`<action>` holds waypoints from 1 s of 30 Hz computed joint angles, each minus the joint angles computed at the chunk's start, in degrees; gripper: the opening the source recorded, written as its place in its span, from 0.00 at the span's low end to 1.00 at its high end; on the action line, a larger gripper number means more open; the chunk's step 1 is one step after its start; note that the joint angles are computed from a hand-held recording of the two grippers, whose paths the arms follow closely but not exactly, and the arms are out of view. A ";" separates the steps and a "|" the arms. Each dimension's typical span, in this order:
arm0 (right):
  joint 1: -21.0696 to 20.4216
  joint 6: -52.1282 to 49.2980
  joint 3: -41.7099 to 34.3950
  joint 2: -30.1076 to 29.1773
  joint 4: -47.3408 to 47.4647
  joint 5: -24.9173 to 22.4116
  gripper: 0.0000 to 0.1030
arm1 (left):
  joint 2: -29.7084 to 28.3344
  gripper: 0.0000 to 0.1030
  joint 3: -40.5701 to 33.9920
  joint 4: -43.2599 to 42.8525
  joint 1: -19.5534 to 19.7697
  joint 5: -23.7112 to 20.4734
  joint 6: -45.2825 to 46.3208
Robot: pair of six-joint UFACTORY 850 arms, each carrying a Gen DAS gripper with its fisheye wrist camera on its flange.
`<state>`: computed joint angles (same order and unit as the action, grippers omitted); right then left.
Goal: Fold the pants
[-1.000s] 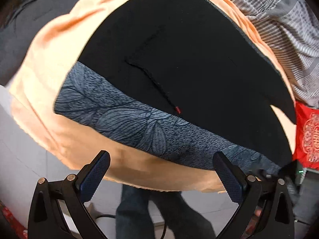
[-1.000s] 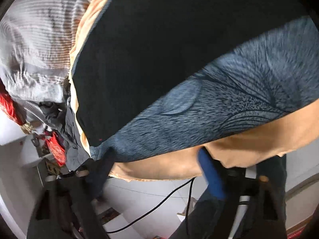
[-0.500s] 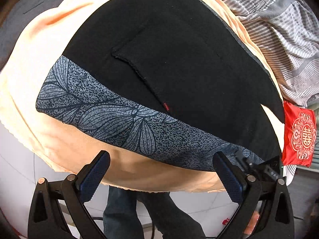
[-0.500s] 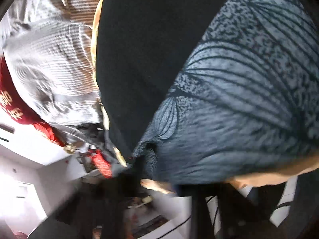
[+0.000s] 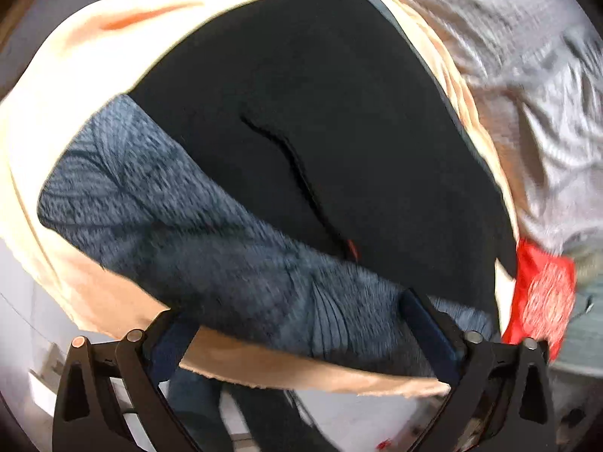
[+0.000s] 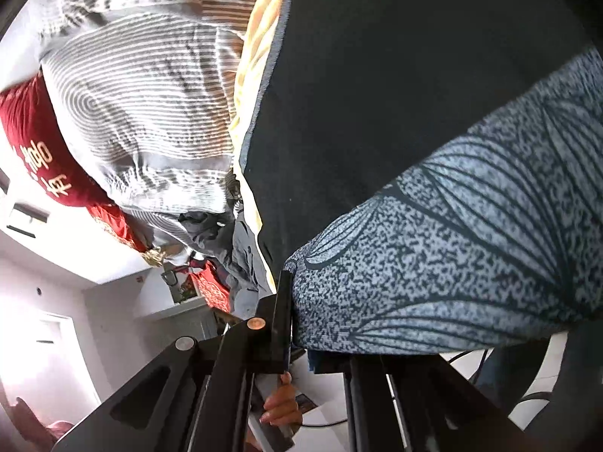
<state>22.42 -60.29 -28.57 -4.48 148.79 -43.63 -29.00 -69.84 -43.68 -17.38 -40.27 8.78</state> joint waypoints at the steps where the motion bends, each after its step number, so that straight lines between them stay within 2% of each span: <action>1: -0.11 0.66 -0.37 0.24 -1.13 0.92 0.06 | 0.21 0.71 0.28 -0.73 0.37 0.18 -0.05; 2: -0.19 1.37 -0.76 0.32 -2.08 1.63 0.06 | 0.19 0.64 -0.04 0.03 0.58 0.80 -1.60; 3: -0.25 2.05 -0.92 0.38 -3.07 2.34 0.06 | 0.40 0.50 -0.24 1.34 0.53 1.61 -2.62; 4: -0.31 3.06 -1.17 0.47 -4.43 3.33 0.06 | 0.56 0.30 -0.70 4.27 0.18 2.09 -4.39; 5: -0.38 3.88 -1.51 0.45 -5.56 4.20 0.06 | 0.61 0.27 -1.56 8.48 -0.29 2.25 -5.98; 7: -0.59 5.90 -2.37 0.83 -8.71 6.65 0.06 | 1.29 0.23 -2.33 10.84 -0.50 2.18 -5.65; 12: -3.14 8.16 -5.57 2.67 -15.98 10.76 0.06 | 1.94 0.23 -6.82 11.54 -0.91 0.38 -2.12; 15: -6.64 13.92 -9.93 1.90 -28.30 11.62 0.07 | -0.17 0.23 -12.17 11.13 -1.14 -1.02 -1.79; 18: -10.55 18.73 -15.31 -1.03 -39.73 9.95 0.07 | -4.29 0.23 -19.27 12.14 -1.81 -1.15 -3.30; 23: -16.73 25.48 -26.98 -11.48 -53.77 4.07 0.07 | -13.11 0.23 -31.96 23.21 -4.04 0.78 -12.02; 29: -20.55 33.62 -43.29 -27.07 -66.92 -0.20 0.10 | -28.17 0.23 -51.63 34.06 -5.27 -2.93 -24.54; 30: -20.93 34.80 -45.81 -29.59 -68.45 -0.89 0.10 | -30.55 0.27 -54.94 35.44 -5.48 -4.23 -26.20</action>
<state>1.49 -25.49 -74.38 -34.08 80.34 -44.51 -59.54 -124.78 -8.24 -22.86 -44.50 -17.43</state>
